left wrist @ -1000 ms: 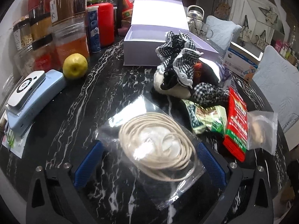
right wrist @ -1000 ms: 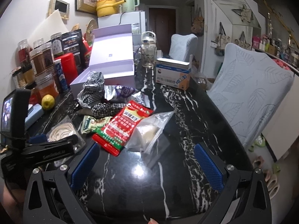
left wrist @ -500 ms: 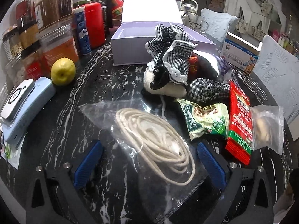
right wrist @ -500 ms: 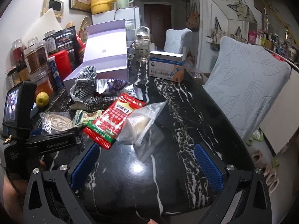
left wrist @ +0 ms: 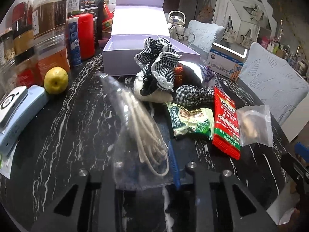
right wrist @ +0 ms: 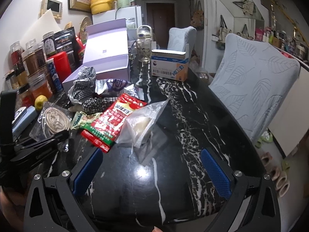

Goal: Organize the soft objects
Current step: 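Reach the left gripper down to the clear bag of white cord, then grasp the cord bag with the left gripper while the right gripper grasps the clear zip bag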

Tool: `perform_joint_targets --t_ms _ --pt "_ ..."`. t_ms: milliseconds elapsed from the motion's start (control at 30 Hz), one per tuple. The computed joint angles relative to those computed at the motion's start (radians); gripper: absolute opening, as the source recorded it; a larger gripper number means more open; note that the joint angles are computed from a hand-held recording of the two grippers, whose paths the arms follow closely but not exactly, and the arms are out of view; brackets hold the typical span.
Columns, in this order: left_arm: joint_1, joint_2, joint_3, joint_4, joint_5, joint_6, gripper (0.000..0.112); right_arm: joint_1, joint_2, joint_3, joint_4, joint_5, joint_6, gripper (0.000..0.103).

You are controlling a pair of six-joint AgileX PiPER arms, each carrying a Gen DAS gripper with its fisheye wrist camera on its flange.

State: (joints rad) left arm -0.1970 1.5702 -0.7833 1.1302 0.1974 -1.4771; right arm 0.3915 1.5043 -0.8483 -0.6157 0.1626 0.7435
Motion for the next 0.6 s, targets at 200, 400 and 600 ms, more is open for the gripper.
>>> perform_joint_targets --t_ms 200,400,600 --pt "0.01 -0.06 0.051 0.027 -0.015 -0.02 0.02 -0.007 0.01 -0.002 0.064 -0.01 -0.059 0.103" --pt "0.042 -0.094 0.077 -0.016 -0.069 0.037 0.014 -0.004 0.017 -0.006 0.109 -0.021 -0.1 0.103" --pt "0.014 -0.169 0.113 0.235 -0.028 -0.21 0.012 -0.004 0.021 -0.004 0.101 -0.027 -0.093 0.103"
